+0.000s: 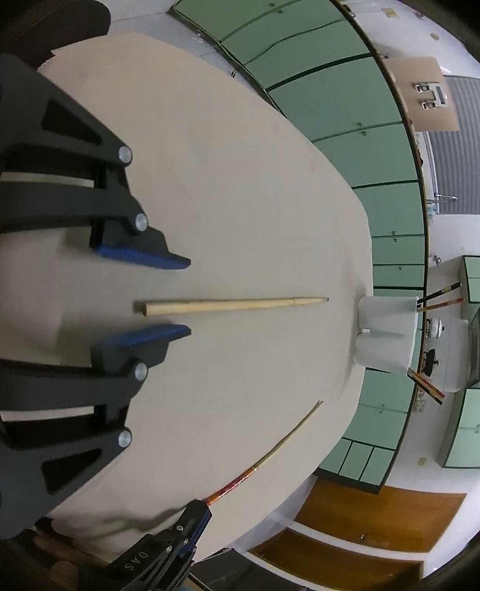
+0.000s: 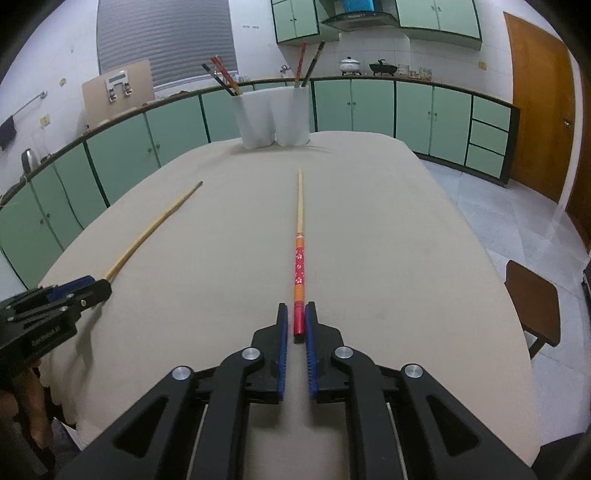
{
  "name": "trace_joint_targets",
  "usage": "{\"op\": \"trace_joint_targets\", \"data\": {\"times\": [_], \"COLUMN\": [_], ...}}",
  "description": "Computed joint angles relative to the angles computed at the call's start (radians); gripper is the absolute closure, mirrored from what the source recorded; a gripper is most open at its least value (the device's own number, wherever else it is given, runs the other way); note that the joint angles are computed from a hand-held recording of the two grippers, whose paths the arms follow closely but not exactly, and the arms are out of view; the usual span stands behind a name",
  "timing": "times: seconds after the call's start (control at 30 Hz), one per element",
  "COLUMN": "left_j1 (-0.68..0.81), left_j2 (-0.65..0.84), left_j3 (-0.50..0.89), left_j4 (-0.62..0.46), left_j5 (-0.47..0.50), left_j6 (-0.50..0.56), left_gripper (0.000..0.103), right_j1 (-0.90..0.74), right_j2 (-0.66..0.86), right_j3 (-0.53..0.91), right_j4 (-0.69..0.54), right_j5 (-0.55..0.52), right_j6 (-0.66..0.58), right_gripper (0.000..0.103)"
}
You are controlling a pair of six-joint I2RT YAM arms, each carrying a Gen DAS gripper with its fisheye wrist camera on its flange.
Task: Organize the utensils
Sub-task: 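Grasp the red-patterned chopstick with the right tool while the left tool grasps the wooden one, then carry both chopsticks up to the white holder with both tools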
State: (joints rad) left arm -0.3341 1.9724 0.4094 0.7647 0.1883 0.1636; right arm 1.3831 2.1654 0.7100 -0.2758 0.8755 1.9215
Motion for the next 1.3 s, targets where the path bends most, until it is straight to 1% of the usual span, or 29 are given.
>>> {"op": "trace_joint_targets", "data": {"times": [0.03, 0.07, 0.1, 0.13, 0.2, 0.27, 0.3, 0.37, 0.43, 0.47, 0.5, 0.53, 0.67, 0.73, 0.77, 0.87, 0.9, 0.97, 1.0, 1.07, 1.1, 1.23, 1.3], "left_j1": [0.002, 0.001, 0.006, 0.008, 0.016, 0.022, 0.030, 0.042, 0.066, 0.075, 0.082, 0.096, 0.127, 0.141, 0.148, 0.151, 0.146, 0.136, 0.130, 0.119, 0.115, 0.105, 0.097], "left_j2": [0.005, 0.007, 0.001, -0.004, -0.040, -0.116, -0.172, -0.267, -0.362, -0.394, -0.410, -0.440, -0.515, -0.542, -0.547, -0.553, -0.551, -0.542, -0.531, -0.480, -0.452, -0.371, -0.324], "left_j3": [0.013, 0.013, 0.002, 0.013, 0.037, 0.045, 0.045, 0.050, 0.078, 0.096, 0.113, 0.140, 0.218, 0.272, 0.289, 0.363, 0.390, 0.437, 0.460, 0.528, 0.564, 0.689, 0.774], "left_j4": [-0.008, -0.007, -0.006, -0.030, -0.115, -0.208, -0.266, -0.374, -0.511, -0.571, -0.608, -0.673, -0.831, -0.915, -0.940, -1.024, -1.049, -1.082, -1.098, -1.139, -1.161, -1.231, -1.287], "left_j5": [0.010, 0.013, 0.016, 0.019, 0.037, 0.044, 0.056, 0.064, 0.088, 0.092, 0.102, 0.116, 0.151, 0.173, 0.180, 0.193, 0.190, 0.191, 0.190, 0.193, 0.198, 0.200, 0.206], "left_j6": [0.002, 0.002, 0.005, 0.003, -0.011, -0.018, -0.021, -0.011, -0.003, 0.007, 0.010, 0.021, 0.066, 0.089, 0.099, 0.121, 0.129, 0.142, 0.148, 0.156, 0.153, 0.159, 0.161], "left_gripper": [0.074, 0.087, 0.097, 0.097, 0.097, 0.097, 0.097, 0.097, 0.097, 0.097, 0.097, 0.097, 0.097, 0.097, 0.097, 0.097, 0.097, 0.097, 0.097, 0.097, 0.097, 0.097, 0.097], "right_j1": [-0.002, -0.005, -0.009, -0.011, -0.008, 0.008, 0.024, 0.044, 0.070, 0.077, 0.086, 0.089, 0.070, 0.043, 0.020, -0.061, -0.103, -0.168, -0.203, -0.260, -0.302, -0.426, -0.472], "right_j2": [0.001, -0.003, -0.010, -0.016, -0.044, -0.083, -0.115, -0.175, -0.233, -0.264, -0.303, -0.332, -0.469, -0.535, -0.576, -0.670, -0.709, -0.760, -0.777, -0.797, -0.811, -0.833, -0.846], "right_j3": [0.003, 0.001, -0.005, -0.007, -0.019, -0.017, -0.003, 0.013, 0.041, 0.056, 0.079, 0.097, 0.138, 0.150, 0.151, 0.142, 0.132, 0.118, 0.116, 0.122, 0.122, 0.131, 0.133], "right_j4": [-0.001, 0.005, 0.011, 0.010, 0.004, -0.051, -0.127, -0.226, -0.350, -0.409, -0.489, -0.548, -0.684, -0.713, -0.706, -0.631, -0.576, -0.493, -0.459, -0.420, -0.386, -0.320, -0.304], "right_j5": [0.000, -0.002, -0.007, -0.010, -0.014, -0.006, 0.007, 0.018, 0.034, 0.039, 0.049, 0.057, 0.087, 0.103, 0.107, 0.105, 0.088, 0.054, 0.041, 0.018, -0.011, -0.112, -0.153], "right_j6": [-0.001, -0.006, -0.013, -0.012, -0.001, 0.024, 0.054, 0.082, 0.115, 0.118, 0.120, 0.117, 0.039, -0.028, -0.088, -0.293, -0.395, -0.537, -0.610, -0.719, -0.792, -0.954, -0.999], "right_gripper": [0.093, 0.093, 0.094, 0.097, 0.097, 0.097, 0.097, 0.097, 0.097, 0.097, 0.097, 0.097, 0.097, 0.097, 0.097, 0.097, 0.097, 0.097, 0.097, 0.097, 0.097, 0.097, 0.097]}}
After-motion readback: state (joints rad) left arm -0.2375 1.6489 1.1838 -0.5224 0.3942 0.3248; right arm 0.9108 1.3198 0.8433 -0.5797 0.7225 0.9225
